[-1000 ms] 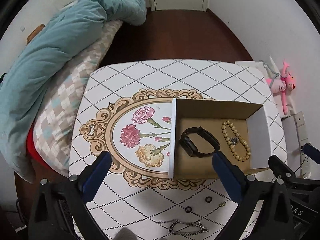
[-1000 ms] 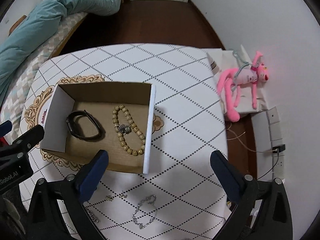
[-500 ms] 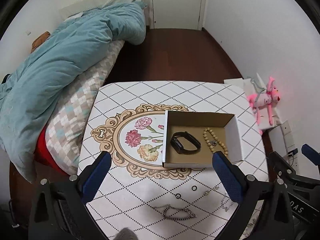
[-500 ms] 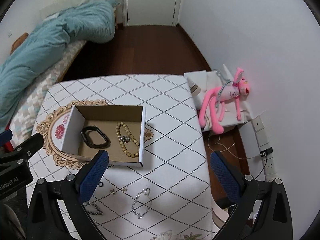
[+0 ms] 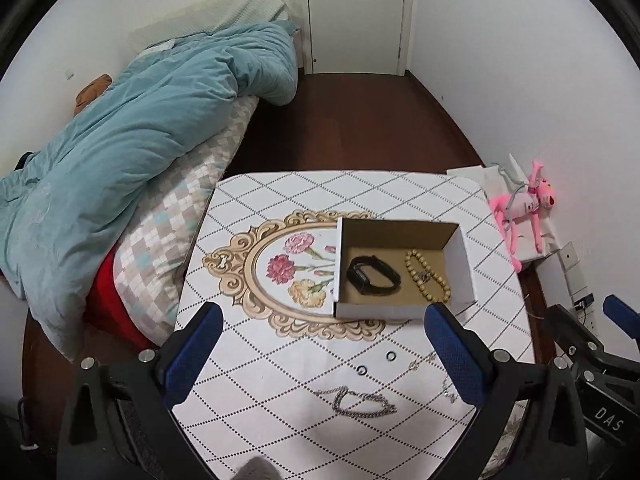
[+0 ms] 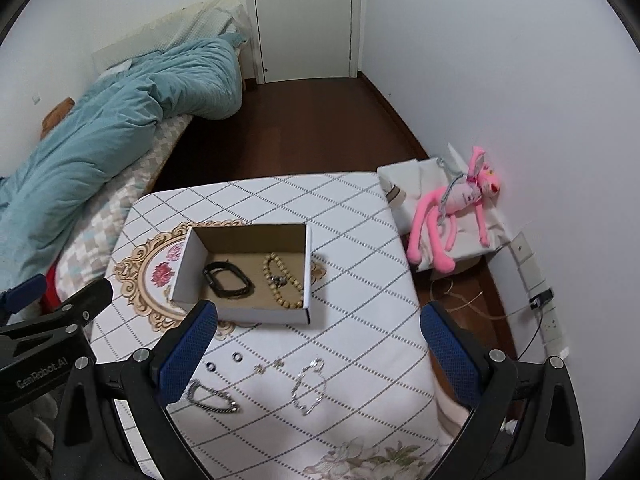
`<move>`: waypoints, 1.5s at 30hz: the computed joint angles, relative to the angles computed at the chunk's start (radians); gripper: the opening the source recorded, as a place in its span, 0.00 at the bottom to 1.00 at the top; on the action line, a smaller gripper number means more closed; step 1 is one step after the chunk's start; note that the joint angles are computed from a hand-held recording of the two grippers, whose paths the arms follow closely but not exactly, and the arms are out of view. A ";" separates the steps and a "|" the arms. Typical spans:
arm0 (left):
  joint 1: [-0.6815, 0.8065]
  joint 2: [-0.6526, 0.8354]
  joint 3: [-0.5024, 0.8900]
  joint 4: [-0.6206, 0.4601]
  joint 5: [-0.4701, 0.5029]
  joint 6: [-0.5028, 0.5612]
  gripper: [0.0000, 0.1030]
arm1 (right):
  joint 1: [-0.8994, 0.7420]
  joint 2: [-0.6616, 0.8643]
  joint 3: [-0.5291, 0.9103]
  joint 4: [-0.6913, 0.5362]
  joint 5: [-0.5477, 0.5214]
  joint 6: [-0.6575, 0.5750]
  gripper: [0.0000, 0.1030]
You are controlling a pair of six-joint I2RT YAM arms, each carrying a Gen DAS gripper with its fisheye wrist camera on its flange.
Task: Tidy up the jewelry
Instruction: 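Move both tools back toward the remaining jewelry on the cloth, then grasp the thick silver chain with the left tool while the right tool grasps the thin silver bracelet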
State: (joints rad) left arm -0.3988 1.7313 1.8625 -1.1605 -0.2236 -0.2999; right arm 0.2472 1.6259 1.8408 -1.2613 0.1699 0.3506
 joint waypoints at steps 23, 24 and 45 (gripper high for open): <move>0.002 0.074 -0.511 0.221 0.158 -0.033 0.68 | -0.083 -0.013 -0.683 0.310 -0.196 0.071 0.63; -0.005 0.081 -0.515 0.222 0.155 -0.036 0.66 | -0.076 -0.020 -0.693 0.321 -0.184 0.075 0.62; -0.003 -0.093 -0.570 0.188 0.240 -0.020 0.05 | -0.102 -0.165 -0.735 0.316 -0.297 0.094 0.00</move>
State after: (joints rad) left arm -0.4020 1.6379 1.2928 -0.9725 0.0166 -0.3196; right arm 0.1448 1.4607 1.1055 -0.9450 -0.1276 0.4450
